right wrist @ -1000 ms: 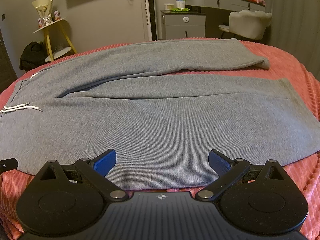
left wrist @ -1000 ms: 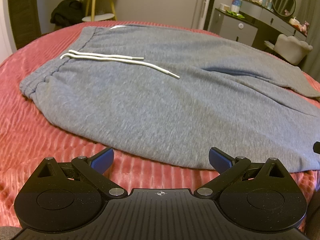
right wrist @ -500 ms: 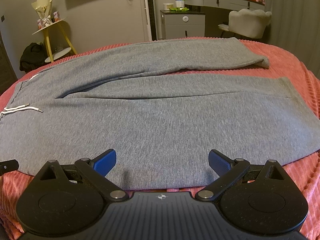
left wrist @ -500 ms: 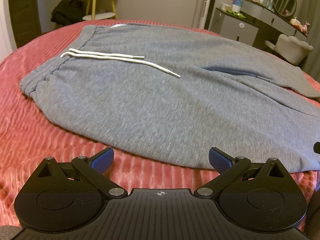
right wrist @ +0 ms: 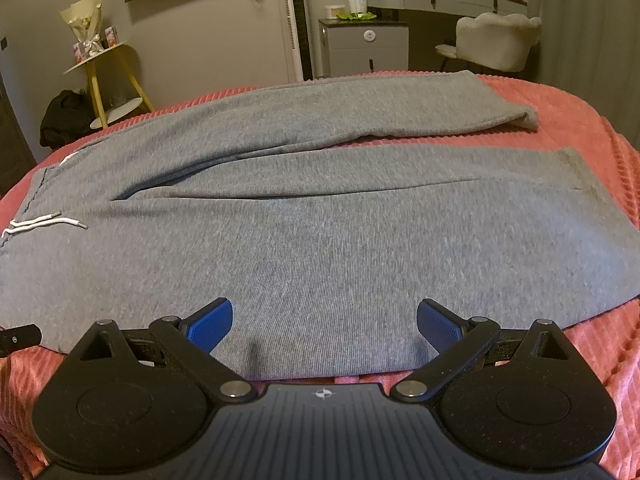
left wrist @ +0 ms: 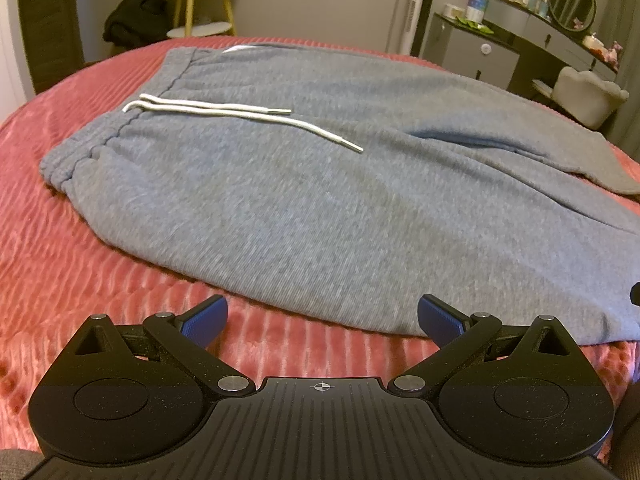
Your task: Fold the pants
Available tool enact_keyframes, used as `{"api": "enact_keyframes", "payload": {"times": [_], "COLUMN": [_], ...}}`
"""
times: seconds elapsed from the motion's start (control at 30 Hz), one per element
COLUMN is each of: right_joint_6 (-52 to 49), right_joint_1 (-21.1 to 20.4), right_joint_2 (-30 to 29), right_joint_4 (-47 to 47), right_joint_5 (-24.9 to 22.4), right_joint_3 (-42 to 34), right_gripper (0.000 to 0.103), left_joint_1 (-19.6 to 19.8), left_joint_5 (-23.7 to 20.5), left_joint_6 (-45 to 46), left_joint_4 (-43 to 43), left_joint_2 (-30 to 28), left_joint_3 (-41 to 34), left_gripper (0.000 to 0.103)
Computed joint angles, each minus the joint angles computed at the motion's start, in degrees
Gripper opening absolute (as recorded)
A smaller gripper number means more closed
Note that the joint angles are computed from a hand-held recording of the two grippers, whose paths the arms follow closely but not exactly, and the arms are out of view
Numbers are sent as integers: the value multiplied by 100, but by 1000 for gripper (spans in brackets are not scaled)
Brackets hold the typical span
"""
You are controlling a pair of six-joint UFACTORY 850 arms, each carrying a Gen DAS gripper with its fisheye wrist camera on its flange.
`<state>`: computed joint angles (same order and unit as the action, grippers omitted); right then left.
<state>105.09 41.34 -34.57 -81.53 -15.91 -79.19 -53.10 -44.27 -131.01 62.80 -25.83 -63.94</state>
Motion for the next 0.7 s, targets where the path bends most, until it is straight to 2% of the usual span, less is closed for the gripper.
{"api": "enact_keyframes", "payload": {"times": [0.7], "right_joint_6": [-375], "right_joint_1": [-61], "right_joint_2": [-74], "right_joint_4": [429], "right_joint_5": [134], "right_joint_3": [-97], "right_gripper": [99], "left_joint_1": [20], "left_joint_5": [29], "left_joint_6": [111], "left_joint_4": [-85], "left_joint_2": [6], "left_joint_3": [-23], "left_gripper": [103]}}
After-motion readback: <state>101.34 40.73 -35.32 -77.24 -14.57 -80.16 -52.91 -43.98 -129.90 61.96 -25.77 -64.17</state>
